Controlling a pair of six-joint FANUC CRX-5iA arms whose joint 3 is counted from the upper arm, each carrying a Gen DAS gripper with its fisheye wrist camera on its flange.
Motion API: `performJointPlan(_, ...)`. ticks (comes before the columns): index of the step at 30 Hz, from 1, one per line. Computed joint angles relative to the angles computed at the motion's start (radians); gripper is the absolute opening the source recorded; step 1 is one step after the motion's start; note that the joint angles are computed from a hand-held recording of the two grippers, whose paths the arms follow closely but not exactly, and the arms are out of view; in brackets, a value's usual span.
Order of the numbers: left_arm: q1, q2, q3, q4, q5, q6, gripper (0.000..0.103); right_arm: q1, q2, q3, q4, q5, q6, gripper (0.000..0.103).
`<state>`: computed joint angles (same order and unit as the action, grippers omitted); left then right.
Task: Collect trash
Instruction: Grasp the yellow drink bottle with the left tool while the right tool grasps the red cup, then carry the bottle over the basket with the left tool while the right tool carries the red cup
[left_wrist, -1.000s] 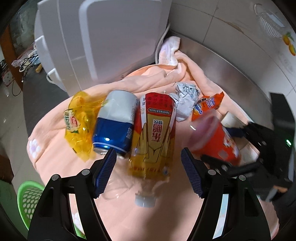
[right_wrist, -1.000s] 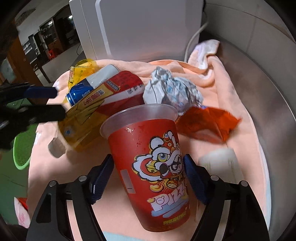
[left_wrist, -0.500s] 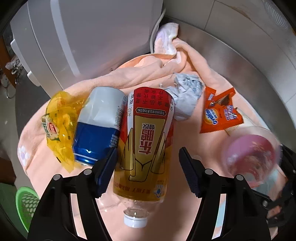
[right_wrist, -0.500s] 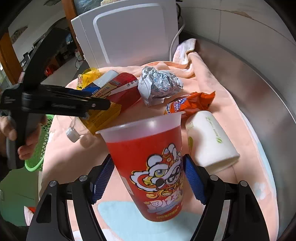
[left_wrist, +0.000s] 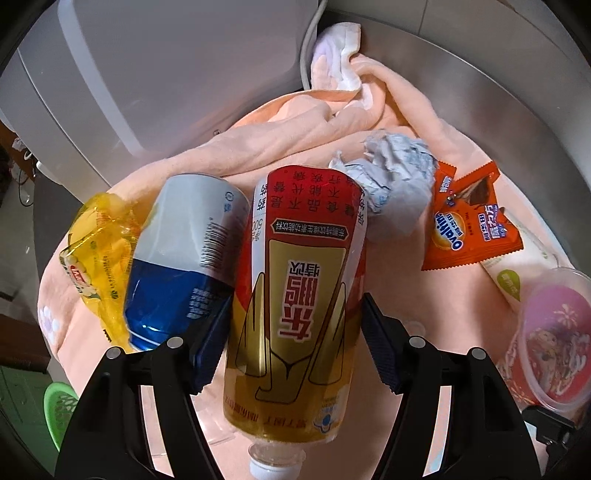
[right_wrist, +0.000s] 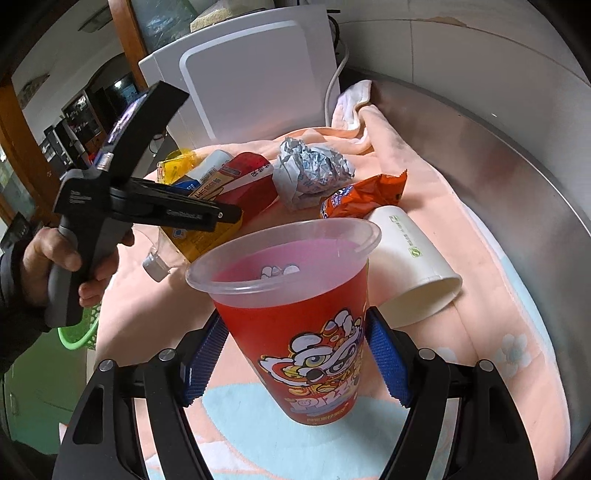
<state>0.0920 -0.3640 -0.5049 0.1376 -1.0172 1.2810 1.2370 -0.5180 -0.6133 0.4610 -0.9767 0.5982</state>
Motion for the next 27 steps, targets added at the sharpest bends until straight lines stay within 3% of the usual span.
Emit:
performJointPlan(10, 0.034, -0.09, -0.057, 0.085, -0.016, -0.065, 0.065, 0.048, -0.037, -0.021, 0.042, -0.002, -0.075, 0.072)
performJointPlan(16, 0.107, -0.206, -0.111, 0.181, -0.079, -0.156, 0.065, 0.098, -0.051, -0.027, 0.059, -0.01, -0.121, 0.072)
performJointPlan(22, 0.286, -0.356, -0.171, 0.291, -0.21, -0.277, 0.065, 0.163, -0.061, -0.023, 0.077, -0.008, -0.155, 0.072)
performJointPlan(27, 0.583, -0.508, -0.217, 0.388, -0.4, -0.456, 0.065, 0.208, -0.038, -0.005, 0.084, 0.019, -0.161, 0.072)
